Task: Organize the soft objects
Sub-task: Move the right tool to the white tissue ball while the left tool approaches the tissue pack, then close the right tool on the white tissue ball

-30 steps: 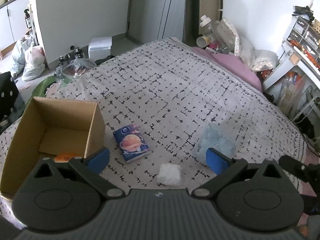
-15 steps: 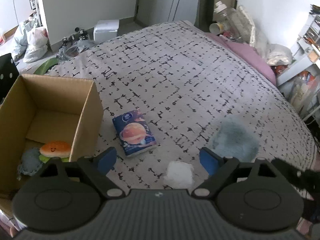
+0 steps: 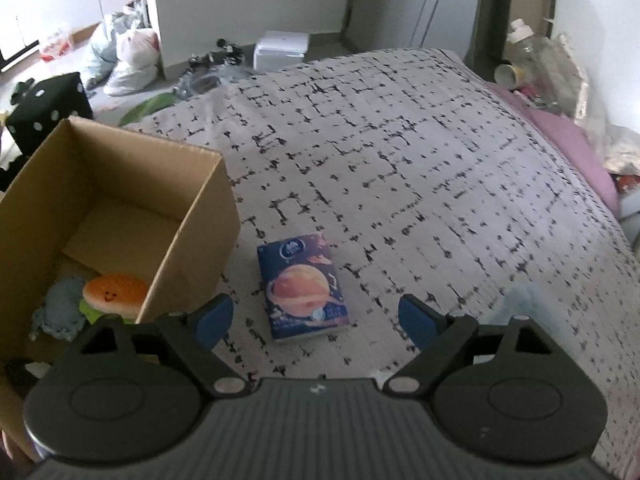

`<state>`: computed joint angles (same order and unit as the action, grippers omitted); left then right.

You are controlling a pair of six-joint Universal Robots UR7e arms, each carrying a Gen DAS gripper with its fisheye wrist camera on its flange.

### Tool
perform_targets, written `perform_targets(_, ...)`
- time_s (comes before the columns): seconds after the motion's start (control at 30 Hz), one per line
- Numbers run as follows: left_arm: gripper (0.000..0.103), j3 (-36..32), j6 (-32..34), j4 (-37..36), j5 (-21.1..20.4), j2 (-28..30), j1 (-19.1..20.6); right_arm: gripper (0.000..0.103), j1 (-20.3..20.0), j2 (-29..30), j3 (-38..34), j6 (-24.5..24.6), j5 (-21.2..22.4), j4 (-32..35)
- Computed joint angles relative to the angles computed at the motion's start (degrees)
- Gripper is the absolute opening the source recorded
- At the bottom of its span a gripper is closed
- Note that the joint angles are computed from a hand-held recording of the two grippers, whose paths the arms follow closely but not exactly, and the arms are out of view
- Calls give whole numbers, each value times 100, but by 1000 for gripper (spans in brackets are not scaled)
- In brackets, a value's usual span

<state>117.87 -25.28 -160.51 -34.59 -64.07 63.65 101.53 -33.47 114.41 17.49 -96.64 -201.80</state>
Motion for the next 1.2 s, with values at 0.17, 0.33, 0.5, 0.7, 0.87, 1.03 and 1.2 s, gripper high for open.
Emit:
perform_targets(0.17, 85, -62, -103, 84, 322, 145, -59, 38, -64, 90, -142, 41, 138, 170)
perform_targets(0.33, 80, 12, -235, 173, 314, 89, -88, 37, -52, 216, -364, -5, 160, 488)
perform_targets(0.5, 76, -20, -223, 315, 218, 77, -61, 37, -12, 348, -589, -54, 128, 773)
perform_targets(0.7, 76, 15, -158, 254, 256, 65, -84, 34, 155, 517, -832, -257, -296, 1072)
perform_targets(0.87, 76, -1, -115, 306, 273, 78, -71, 23, 219, 578, -871, -417, -469, 1064)
perform_targets(1.03, 76, -15, -201, 403, 284, 94, -97, 20, 300, 550, -810, -507, -660, 913)
perform_targets(1.2, 72, -4, -201, 377, 330, 152, -136, 19, 317, 473, -656, -295, -948, 581)
